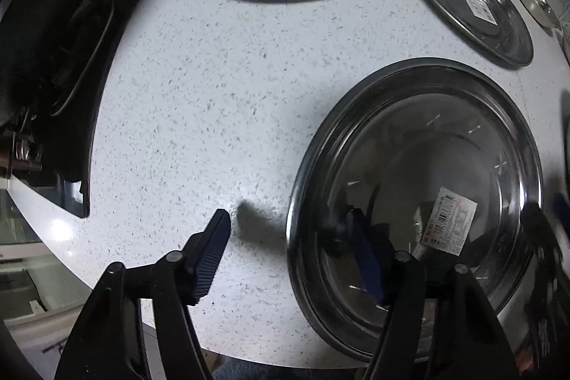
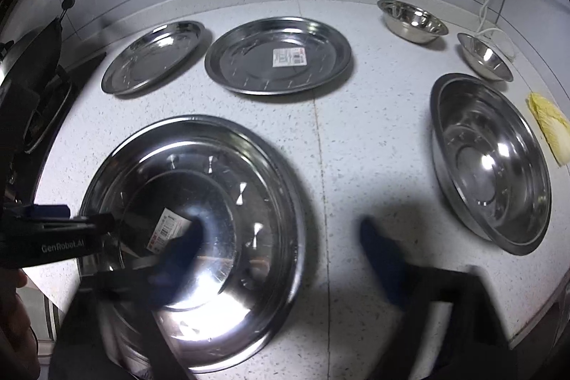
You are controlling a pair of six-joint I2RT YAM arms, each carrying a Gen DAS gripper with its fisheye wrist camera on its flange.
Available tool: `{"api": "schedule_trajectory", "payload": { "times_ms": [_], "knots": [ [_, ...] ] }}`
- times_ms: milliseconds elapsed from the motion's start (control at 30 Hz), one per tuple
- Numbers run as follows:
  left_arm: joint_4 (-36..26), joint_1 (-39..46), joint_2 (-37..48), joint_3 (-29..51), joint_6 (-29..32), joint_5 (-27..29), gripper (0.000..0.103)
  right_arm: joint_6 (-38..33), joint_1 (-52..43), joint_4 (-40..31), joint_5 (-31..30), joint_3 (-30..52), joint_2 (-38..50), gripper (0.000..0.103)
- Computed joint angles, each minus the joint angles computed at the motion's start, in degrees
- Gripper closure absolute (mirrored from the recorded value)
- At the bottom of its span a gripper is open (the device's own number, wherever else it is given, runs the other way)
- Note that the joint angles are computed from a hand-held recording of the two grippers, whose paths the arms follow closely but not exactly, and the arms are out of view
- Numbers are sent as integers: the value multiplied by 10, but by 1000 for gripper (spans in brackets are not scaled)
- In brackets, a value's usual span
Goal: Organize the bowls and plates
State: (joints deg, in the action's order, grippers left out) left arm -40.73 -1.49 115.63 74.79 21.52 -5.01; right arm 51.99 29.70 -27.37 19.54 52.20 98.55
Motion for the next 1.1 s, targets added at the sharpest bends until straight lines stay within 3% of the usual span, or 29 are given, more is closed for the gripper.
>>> {"api": "schedule_trajectory", "payload": {
  "times_ms": [33, 100, 200, 233, 300, 633, 867, 1100],
  "knots": [
    [-5, 0, 0, 3, 6, 8, 59, 7, -3, -12, -5, 8, 11, 79],
    [-18, -4, 0, 8, 21, 23, 75, 19, -11, -23, -30, 19, 33, 82],
    [-16, -9, -5, 7, 31, 13, 77, 25, -7, -41, -25, 29, 44, 85],
    [-17, -6, -5, 8, 32, 11, 84, 25, -4, -43, -22, 31, 46, 85],
    [-20, 6, -4, 16, 35, 21, 88, 28, 0, -48, -20, 34, 51, 86],
    [-98, 63, -12, 83, 93, 43, 90, 60, 41, -123, -5, 102, 66, 90],
    [-169, 141, 21, 225, 132, 60, 90, 37, 73, -173, 12, 251, 132, 90],
    [-210, 200, 125, 382, 146, 47, 90, -9, 86, -201, 0, 447, 275, 90]
  ]
}}
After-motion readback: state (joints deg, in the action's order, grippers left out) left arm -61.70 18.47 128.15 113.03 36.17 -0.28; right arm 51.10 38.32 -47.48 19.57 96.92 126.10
